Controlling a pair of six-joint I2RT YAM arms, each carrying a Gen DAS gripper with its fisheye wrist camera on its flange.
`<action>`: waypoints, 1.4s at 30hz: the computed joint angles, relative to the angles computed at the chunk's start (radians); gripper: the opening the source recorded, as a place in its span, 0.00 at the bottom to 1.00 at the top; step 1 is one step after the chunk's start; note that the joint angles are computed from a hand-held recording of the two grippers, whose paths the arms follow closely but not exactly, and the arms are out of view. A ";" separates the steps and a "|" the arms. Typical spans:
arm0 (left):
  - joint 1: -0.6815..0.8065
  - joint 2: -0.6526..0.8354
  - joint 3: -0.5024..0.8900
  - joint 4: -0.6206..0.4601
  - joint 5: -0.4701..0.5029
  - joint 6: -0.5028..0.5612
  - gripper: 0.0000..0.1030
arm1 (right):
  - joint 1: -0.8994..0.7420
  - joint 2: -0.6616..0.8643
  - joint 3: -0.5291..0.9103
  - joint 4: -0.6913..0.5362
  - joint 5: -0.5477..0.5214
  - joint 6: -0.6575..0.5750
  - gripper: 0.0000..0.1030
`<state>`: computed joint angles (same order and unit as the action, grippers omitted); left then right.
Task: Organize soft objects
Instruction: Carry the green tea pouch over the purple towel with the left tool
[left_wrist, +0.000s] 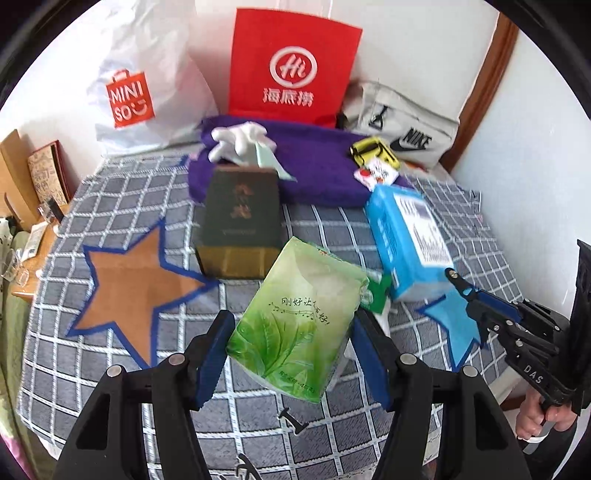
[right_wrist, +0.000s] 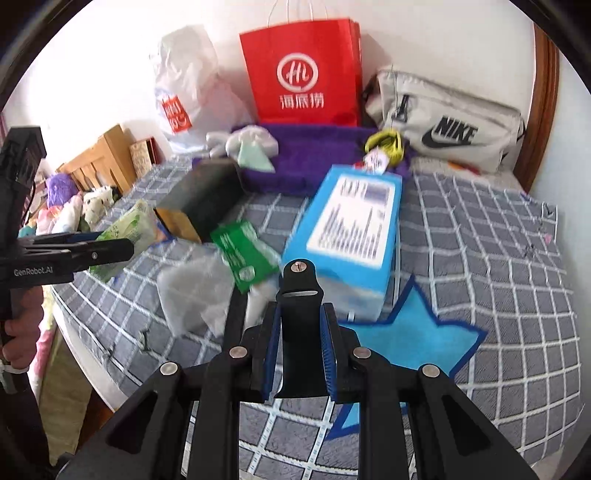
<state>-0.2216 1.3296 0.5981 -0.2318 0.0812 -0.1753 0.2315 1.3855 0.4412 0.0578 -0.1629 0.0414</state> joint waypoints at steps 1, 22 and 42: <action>0.007 -0.004 0.012 -0.009 0.000 0.003 0.61 | -0.004 -0.010 0.016 -0.016 0.001 0.004 0.21; 0.062 0.186 0.355 -0.109 -0.052 0.045 0.61 | -0.068 0.160 0.418 -0.172 -0.024 -0.018 0.21; 0.096 0.525 0.661 -0.120 0.039 0.046 0.61 | -0.090 0.517 0.768 -0.198 -0.046 -0.013 0.21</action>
<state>-0.1252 1.8549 1.2593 -0.3517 0.1206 -0.1293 0.1419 1.9025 1.2093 -0.1401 -0.2084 0.0285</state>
